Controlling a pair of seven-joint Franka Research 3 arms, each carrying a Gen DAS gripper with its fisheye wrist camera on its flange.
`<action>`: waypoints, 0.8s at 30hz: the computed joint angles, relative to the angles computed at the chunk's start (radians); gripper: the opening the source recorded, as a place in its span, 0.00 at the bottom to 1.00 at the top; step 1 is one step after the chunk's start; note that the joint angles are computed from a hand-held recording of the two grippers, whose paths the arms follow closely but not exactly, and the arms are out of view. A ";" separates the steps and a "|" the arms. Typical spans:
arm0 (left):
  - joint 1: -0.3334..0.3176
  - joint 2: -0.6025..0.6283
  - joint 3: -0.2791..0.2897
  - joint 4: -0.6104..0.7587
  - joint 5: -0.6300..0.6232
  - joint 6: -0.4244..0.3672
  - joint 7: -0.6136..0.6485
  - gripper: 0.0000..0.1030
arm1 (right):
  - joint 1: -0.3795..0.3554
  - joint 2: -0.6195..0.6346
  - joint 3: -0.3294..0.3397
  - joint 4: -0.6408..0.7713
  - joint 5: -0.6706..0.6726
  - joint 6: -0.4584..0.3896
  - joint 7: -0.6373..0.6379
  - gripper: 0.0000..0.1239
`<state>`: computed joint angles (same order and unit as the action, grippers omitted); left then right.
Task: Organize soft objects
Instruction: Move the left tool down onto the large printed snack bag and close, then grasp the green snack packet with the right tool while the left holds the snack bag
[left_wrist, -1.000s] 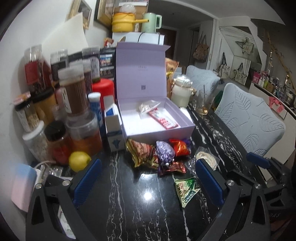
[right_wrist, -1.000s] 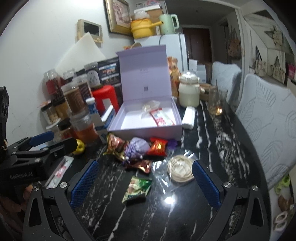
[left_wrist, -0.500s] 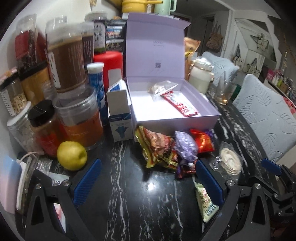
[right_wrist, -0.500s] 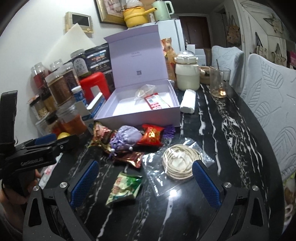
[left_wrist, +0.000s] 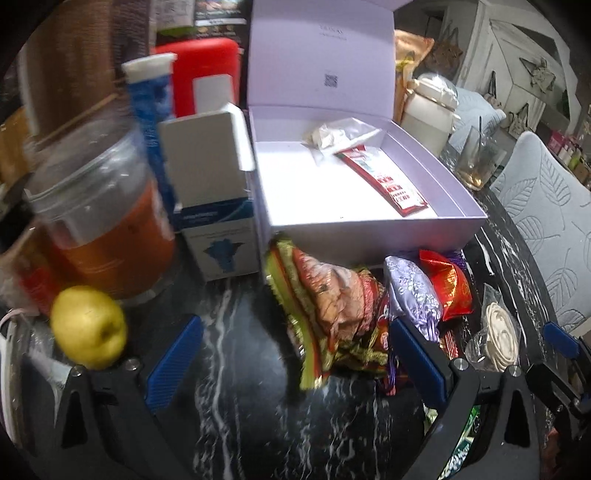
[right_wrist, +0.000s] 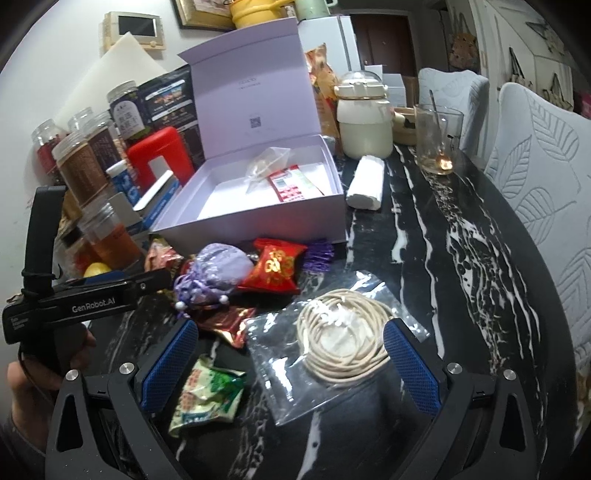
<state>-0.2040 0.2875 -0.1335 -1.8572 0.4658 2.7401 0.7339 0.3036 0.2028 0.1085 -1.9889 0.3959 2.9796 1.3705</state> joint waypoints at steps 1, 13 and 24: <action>0.006 0.015 -0.008 0.017 -0.017 -0.009 0.019 1.00 | -0.001 0.005 -0.002 0.005 -0.001 -0.003 0.001 0.83; -0.013 0.125 -0.009 0.149 -0.111 -0.065 0.131 1.00 | -0.016 0.035 -0.020 0.035 -0.013 -0.030 0.029 0.83; -0.024 0.115 -0.009 0.138 -0.024 -0.056 0.083 0.58 | -0.018 0.028 -0.032 0.019 -0.031 -0.028 0.070 0.83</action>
<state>-0.2279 0.4030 -0.1429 -1.7188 0.4420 2.6839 0.8171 0.2853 0.2304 0.0768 -1.9703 0.3654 2.9513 1.4405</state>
